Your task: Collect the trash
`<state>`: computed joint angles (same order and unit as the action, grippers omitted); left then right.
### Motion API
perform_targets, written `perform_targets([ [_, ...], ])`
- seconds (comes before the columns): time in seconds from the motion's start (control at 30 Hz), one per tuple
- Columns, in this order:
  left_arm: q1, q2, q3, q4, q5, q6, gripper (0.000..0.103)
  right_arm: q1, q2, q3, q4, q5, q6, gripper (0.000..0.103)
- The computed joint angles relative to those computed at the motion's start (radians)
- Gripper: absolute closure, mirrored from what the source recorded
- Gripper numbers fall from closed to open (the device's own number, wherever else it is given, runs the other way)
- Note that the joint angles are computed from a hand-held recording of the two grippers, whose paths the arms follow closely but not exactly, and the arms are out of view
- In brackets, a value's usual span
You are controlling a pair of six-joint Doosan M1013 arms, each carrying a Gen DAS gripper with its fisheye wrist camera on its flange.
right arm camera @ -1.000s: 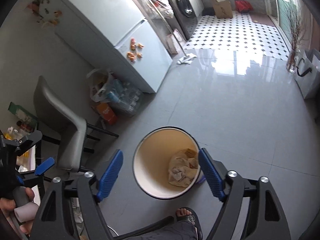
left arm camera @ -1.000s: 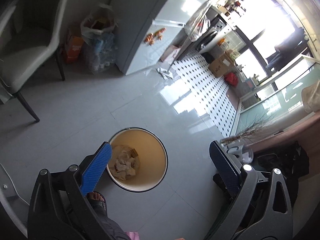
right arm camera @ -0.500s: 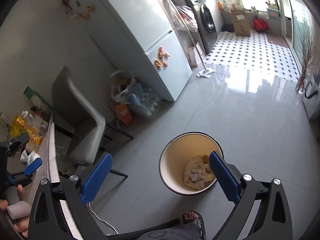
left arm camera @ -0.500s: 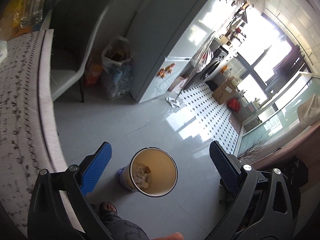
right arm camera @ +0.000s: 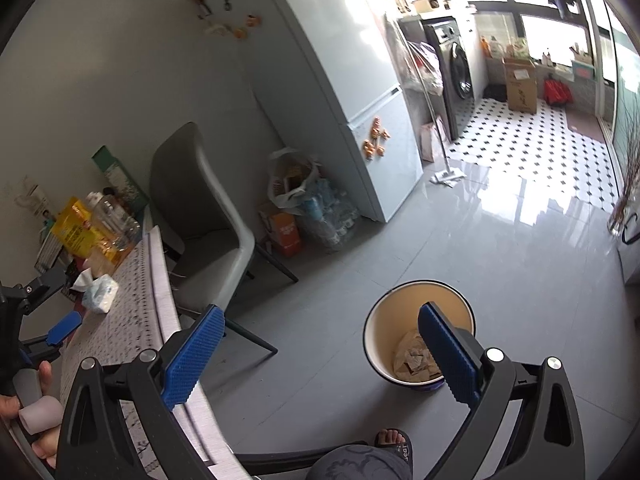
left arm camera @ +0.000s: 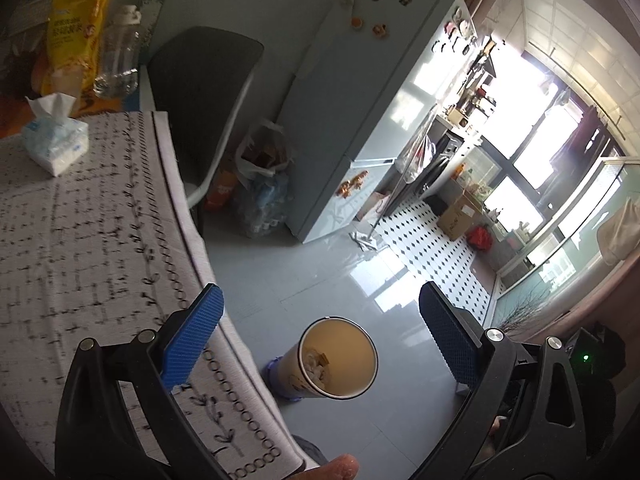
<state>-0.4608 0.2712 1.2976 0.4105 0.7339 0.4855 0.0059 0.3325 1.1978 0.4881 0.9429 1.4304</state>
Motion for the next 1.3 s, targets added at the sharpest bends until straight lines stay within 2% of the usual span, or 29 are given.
perform_targets([
  [0.33, -0.049, -0.108, 0.088, 0.17, 0.079, -0.117, 0.006, 0.034, -0.063, 0.013, 0.03, 0.015, -0.07, 0.008],
  [0.57, -0.102, -0.179, 0.151, 0.268, 0.143, -0.195, 0.006, 0.043, -0.122, 0.036, 0.085, 0.036, -0.192, 0.008],
  [0.97, -0.219, -0.273, 0.213, 0.457, 0.309, -0.317, 0.006, 0.04, -0.199, 0.052, 0.144, 0.098, -0.317, 0.008],
  [1.07, -0.254, -0.291, 0.231, 0.525, 0.382, -0.367, 0.006, 0.04, -0.215, 0.062, 0.161, 0.114, -0.363, 0.008],
  [1.3, -0.293, -0.326, 0.27, 0.594, 0.443, -0.432, 0.006, 0.041, -0.239, 0.093, 0.198, 0.114, -0.429, 0.008],
])
